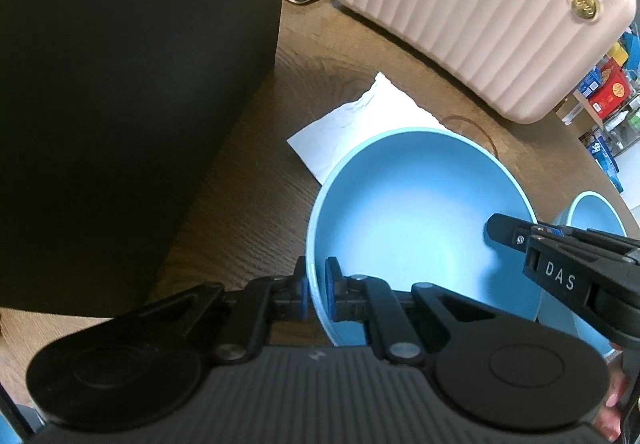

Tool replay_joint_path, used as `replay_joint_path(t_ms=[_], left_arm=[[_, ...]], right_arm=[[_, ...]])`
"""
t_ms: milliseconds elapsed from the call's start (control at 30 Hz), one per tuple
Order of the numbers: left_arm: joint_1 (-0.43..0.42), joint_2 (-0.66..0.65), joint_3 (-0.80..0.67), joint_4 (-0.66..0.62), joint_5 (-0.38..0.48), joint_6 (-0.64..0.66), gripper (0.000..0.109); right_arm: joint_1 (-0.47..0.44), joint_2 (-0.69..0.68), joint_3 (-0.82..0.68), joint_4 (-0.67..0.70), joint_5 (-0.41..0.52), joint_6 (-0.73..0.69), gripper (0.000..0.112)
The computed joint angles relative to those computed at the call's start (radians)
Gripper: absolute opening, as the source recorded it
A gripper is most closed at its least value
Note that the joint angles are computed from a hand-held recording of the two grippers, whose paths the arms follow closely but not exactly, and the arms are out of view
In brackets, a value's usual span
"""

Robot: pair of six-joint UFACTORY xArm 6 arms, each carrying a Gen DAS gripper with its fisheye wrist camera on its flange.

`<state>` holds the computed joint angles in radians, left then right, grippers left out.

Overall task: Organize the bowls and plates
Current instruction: 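Close both grippers on the light-blue bowl rim, then lift and carry the bowl with both grippers toward the bowl by the red rose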

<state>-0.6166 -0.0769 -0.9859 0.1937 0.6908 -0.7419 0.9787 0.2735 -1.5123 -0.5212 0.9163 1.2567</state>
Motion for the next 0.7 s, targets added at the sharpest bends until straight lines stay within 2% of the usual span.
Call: replay_joint_path(t_ms=[233,700], left_arm=[[-0.018,-0.051,0.014,0.018,0.015,-0.009,0.009],[-0.071,-0.218,0.074,0.074,0.074,-0.056,0.009]], right_arm=[[0.027,-0.037,0.013,-0.03,0.027,0.042,0.008],[0.137,-0.1,-0.017,-0.081,0.156,0.134,0.008]])
